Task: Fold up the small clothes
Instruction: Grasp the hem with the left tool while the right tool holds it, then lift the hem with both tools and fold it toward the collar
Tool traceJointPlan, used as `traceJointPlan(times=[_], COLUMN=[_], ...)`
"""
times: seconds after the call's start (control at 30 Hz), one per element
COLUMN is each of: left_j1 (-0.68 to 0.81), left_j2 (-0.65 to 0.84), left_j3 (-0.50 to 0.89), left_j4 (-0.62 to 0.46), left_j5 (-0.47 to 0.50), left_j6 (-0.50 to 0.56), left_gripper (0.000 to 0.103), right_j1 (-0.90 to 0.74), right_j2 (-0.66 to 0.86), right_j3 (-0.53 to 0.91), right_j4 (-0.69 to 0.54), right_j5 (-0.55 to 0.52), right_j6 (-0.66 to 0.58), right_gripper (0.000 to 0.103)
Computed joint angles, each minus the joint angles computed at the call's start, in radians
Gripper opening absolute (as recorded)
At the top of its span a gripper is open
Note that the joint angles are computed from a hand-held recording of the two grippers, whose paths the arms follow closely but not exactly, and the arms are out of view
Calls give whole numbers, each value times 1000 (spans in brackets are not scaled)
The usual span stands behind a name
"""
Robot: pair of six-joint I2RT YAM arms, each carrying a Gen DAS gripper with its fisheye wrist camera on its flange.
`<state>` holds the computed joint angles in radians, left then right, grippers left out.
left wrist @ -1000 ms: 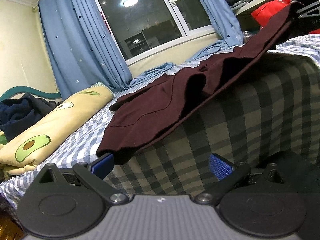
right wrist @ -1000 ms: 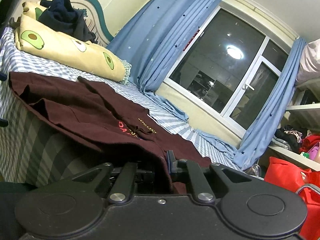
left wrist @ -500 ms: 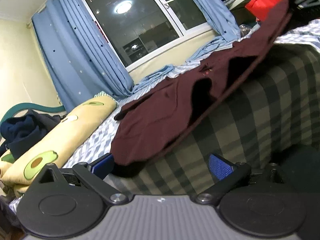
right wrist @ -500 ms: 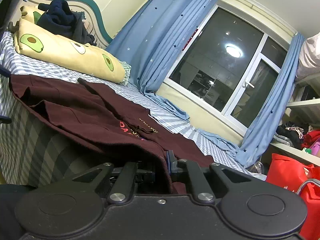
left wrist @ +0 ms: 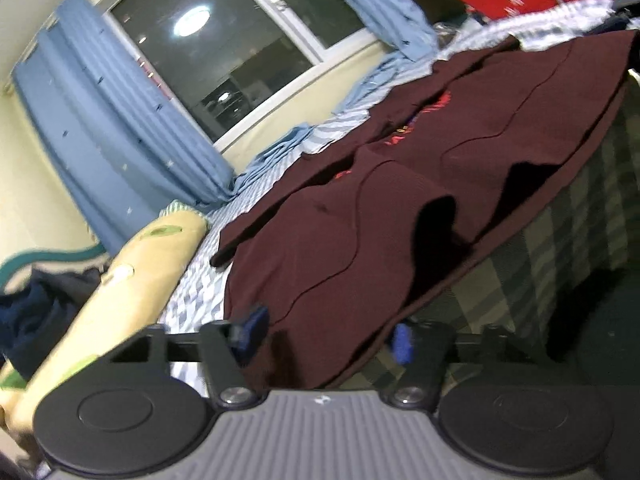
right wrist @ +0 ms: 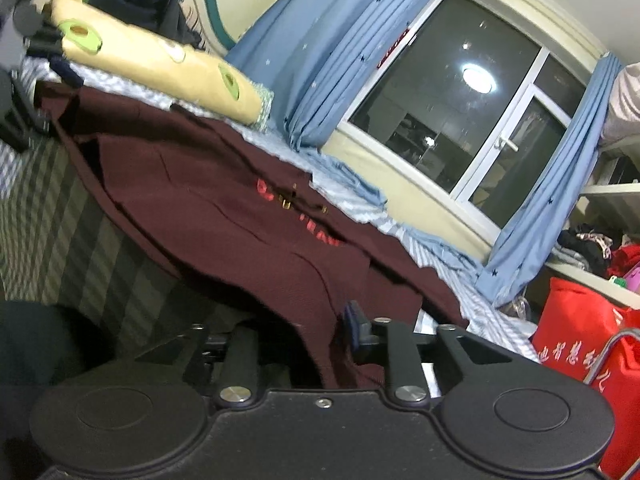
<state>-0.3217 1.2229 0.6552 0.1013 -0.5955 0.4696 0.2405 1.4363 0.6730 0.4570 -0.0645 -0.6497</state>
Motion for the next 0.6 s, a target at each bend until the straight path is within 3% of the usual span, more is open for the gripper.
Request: traceJointPlan(times=[0.1,0.17,0.27,0.6], left_j1=[-36,-48,-62,-75], left_j2=[25,50,63,-18], left_j3=[8,36,68,120], left_j4=[20,-13,-54,-92], left_j5=[-64,-80,-99,-146], left_j6=[27,-3,-54,-147], left_gripper=[47,25,9,2], right_j1=[-12,-15,-9,-9], right_j2=[40,56,45,-16], right_j3=[9,7,-6,24], right_j4=[12,38,73,82], right_j5=[-2,-9,-14,2], right_j6=[-6,-4,-15,93], right_gripper=[36,27,12,7])
